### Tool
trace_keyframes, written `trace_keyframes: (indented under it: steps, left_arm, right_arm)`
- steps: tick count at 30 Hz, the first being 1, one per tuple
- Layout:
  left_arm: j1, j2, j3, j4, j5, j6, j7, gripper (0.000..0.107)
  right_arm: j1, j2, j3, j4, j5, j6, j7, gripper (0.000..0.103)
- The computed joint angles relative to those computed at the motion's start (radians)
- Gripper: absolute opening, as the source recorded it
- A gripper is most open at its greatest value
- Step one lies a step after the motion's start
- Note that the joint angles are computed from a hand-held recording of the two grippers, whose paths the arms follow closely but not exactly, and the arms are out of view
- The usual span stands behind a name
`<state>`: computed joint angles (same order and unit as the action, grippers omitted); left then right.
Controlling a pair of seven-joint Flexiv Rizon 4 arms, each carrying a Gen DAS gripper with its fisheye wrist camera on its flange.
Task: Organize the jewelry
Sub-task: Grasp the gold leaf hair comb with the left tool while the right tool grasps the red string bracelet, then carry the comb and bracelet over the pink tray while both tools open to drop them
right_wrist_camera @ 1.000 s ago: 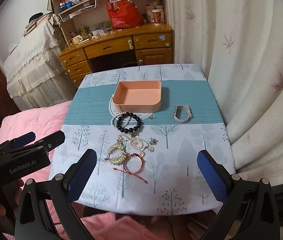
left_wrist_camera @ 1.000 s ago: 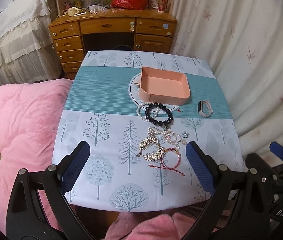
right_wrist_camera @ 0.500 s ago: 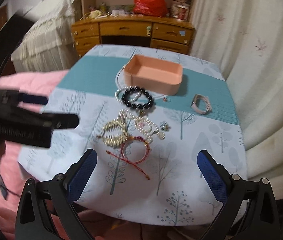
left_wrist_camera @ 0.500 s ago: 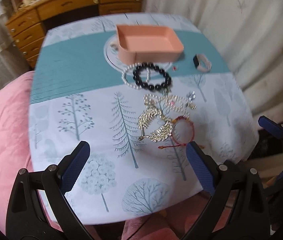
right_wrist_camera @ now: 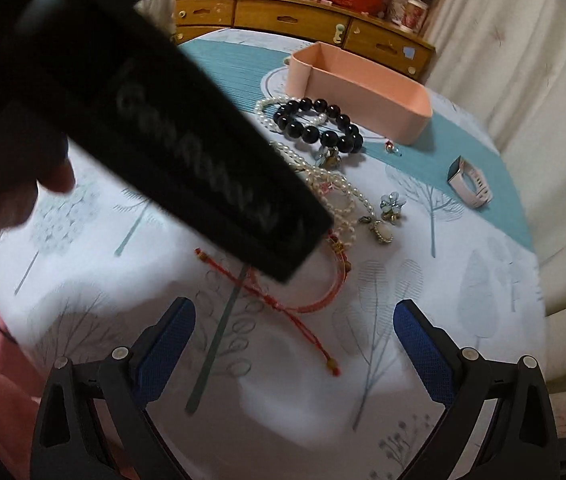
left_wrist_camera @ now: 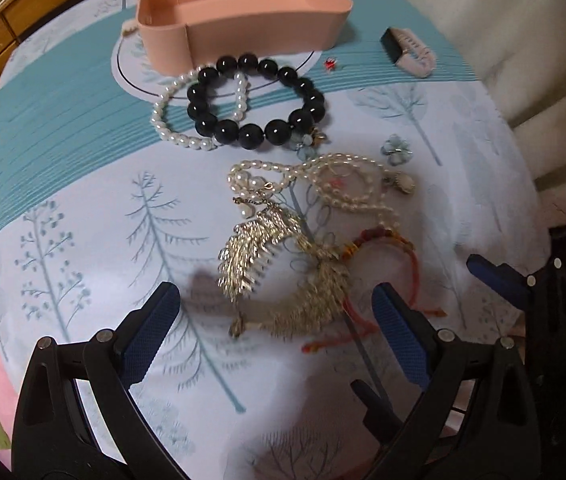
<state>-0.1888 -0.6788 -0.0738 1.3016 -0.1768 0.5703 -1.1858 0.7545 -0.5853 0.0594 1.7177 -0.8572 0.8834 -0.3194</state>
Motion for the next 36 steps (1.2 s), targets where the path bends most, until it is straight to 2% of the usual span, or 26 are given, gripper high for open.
trace_keyframes:
  steps: [2, 4, 6, 9, 12, 14, 16, 20, 25, 30, 36]
  left_arm:
    - [-0.01, -0.032, 0.009, -0.042, 0.008, -0.029, -0.032, 0.096]
    - [-0.02, -0.048, 0.012, -0.059, 0.018, -0.016, -0.052, 0.096]
    - [-0.025, -0.061, 0.011, -0.078, 0.025, -0.014, -0.056, 0.093]
    - [-0.031, -0.07, 0.004, -0.086, 0.028, 0.014, -0.055, 0.074]
    - [-0.033, -0.068, 0.003, -0.093, 0.028, 0.001, -0.057, 0.071]
    - [-0.034, -0.07, 0.002, -0.091, 0.024, 0.01, -0.062, 0.071]
    - [-0.032, -0.064, 0.01, -0.086, 0.021, 0.01, -0.084, 0.071]
    - [-0.005, -0.017, 0.012, -0.027, 0.002, 0.037, -0.106, 0.071]
    - [0.019, -0.006, 0.012, -0.058, -0.009, 0.013, -0.114, 0.071]
    - [0.042, -0.018, 0.009, -0.134, -0.024, -0.056, -0.109, 0.071]
    - [0.063, -0.034, 0.014, -0.272, -0.016, -0.162, -0.087, 0.07]
  right_arm:
    - [-0.012, -0.018, -0.008, 0.001, -0.006, 0.039, 0.006, 0.091]
    - [-0.03, -0.038, -0.008, 0.0, 0.004, 0.089, -0.009, 0.085]
    - [-0.041, -0.04, -0.02, 0.013, 0.002, 0.143, -0.01, 0.082]
    - [-0.058, -0.051, -0.032, 0.016, 0.014, 0.195, -0.031, 0.082]
    - [-0.075, -0.064, -0.038, 0.017, 0.044, 0.246, -0.054, 0.082]
    - [-0.078, -0.064, -0.053, 0.024, 0.053, 0.271, -0.065, 0.076]
    - [-0.078, -0.067, -0.065, 0.024, 0.05, 0.293, -0.088, 0.064]
    - [-0.078, -0.062, -0.065, 0.018, 0.081, 0.29, -0.133, 0.064]
    - [-0.081, -0.038, -0.039, 0.029, 0.133, 0.285, -0.163, 0.063]
    - [-0.114, -0.023, -0.005, 0.023, 0.223, 0.343, -0.196, 0.063]
    - [-0.109, -0.024, -0.057, -0.046, 0.227, 0.381, -0.219, 0.063]
